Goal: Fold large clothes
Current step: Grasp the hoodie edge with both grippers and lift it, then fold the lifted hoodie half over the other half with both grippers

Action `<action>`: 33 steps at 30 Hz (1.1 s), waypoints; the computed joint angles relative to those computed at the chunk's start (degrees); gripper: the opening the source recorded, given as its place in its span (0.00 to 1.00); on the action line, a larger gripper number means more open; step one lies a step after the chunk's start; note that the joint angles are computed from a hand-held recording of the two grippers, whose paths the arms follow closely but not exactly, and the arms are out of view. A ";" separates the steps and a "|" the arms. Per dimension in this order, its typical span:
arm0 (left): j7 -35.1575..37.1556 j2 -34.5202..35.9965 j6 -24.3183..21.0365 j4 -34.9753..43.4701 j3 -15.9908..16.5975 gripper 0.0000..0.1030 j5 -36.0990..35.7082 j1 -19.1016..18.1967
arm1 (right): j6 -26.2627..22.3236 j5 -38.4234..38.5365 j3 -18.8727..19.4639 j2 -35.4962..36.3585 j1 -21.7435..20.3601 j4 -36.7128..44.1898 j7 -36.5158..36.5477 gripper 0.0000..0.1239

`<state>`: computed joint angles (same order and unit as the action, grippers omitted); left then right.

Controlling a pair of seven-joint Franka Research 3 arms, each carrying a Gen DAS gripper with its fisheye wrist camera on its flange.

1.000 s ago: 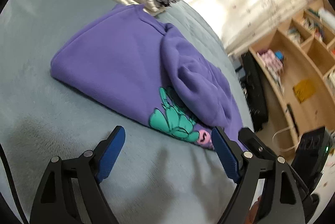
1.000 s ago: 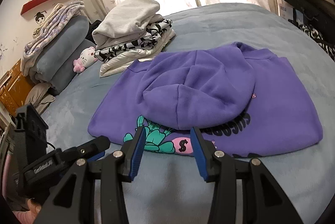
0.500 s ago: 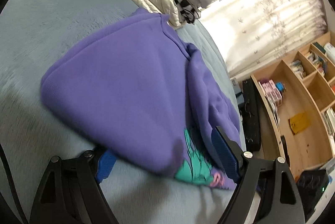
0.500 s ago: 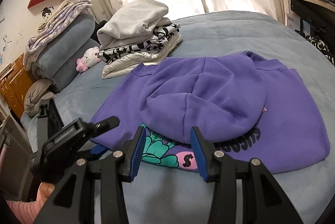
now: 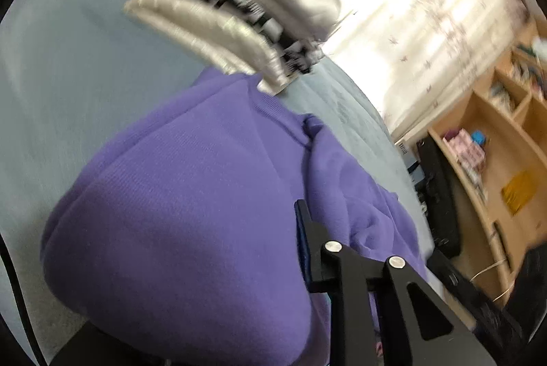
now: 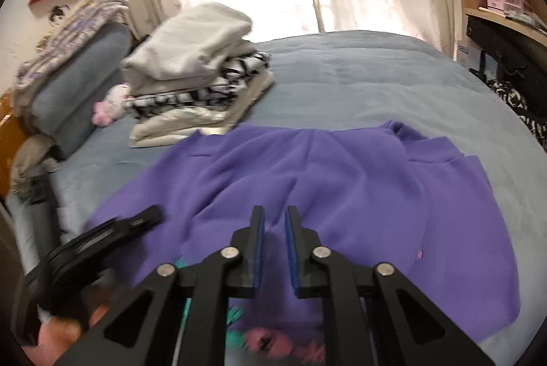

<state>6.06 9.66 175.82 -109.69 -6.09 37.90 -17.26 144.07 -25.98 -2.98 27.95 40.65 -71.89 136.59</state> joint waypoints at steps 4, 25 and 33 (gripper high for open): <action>-2.56 -1.19 -5.19 2.77 1.20 0.16 10.68 -2.50 | -5.08 4.11 1.28 6.08 -1.73 7.32 -5.22 0.07; 22.49 6.40 -22.03 23.64 -5.11 0.16 17.23 -9.96 | 12.03 25.77 6.98 -0.85 -9.19 -11.27 -13.34 0.05; 33.52 13.69 -27.43 35.27 -4.06 0.17 12.61 -15.45 | 16.32 47.43 15.65 -6.28 -17.34 -20.05 -26.79 0.04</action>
<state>39.59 23.35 148.39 -74.42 -10.15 50.50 -32.72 160.39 21.45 12.67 21.67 23.31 -91.95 109.79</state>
